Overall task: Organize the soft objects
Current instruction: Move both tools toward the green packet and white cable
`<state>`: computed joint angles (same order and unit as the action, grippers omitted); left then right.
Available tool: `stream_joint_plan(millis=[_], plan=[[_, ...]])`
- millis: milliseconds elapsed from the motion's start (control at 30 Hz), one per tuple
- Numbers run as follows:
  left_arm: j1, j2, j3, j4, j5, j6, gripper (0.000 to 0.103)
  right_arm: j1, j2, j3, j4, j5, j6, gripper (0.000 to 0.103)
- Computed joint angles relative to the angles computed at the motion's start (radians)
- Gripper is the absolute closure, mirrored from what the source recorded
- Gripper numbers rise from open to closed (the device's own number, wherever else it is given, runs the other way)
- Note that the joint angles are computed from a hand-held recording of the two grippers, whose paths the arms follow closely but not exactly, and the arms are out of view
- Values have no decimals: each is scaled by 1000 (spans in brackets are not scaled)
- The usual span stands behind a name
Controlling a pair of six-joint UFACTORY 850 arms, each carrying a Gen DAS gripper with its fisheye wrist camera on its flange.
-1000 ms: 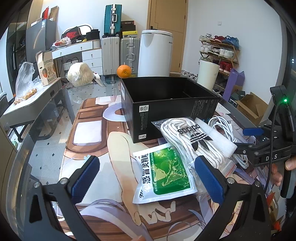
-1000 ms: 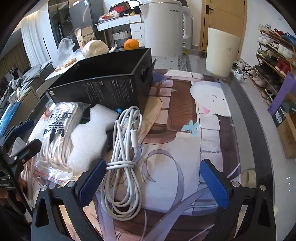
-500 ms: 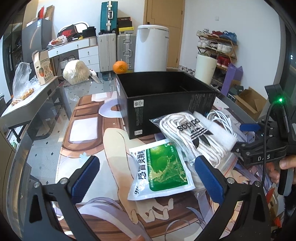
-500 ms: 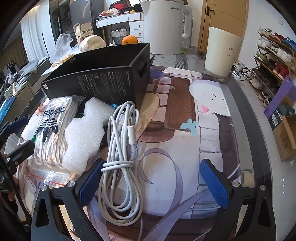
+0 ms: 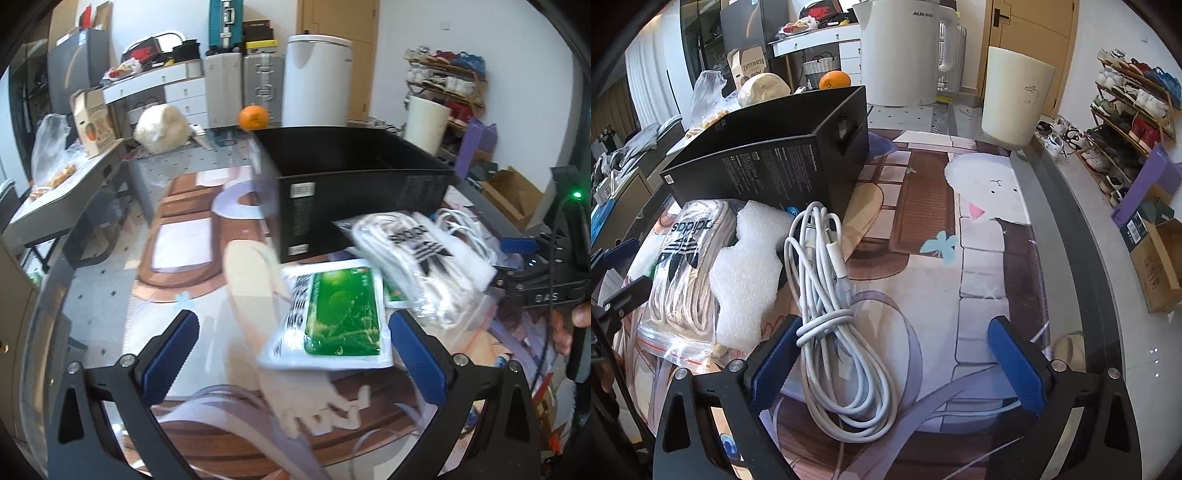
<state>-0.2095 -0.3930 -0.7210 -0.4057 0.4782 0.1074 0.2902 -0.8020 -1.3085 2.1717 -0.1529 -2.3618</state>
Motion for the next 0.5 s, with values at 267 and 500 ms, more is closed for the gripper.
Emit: stream_joint_plan(millis=[267, 500], plan=[[0, -11, -20, -50, -33, 71, 0, 0, 2, 6, -14, -11, 3, 3], [-3, -33, -65, -219, -88, 243, 0, -2, 5, 9, -44, -13, 27, 3]])
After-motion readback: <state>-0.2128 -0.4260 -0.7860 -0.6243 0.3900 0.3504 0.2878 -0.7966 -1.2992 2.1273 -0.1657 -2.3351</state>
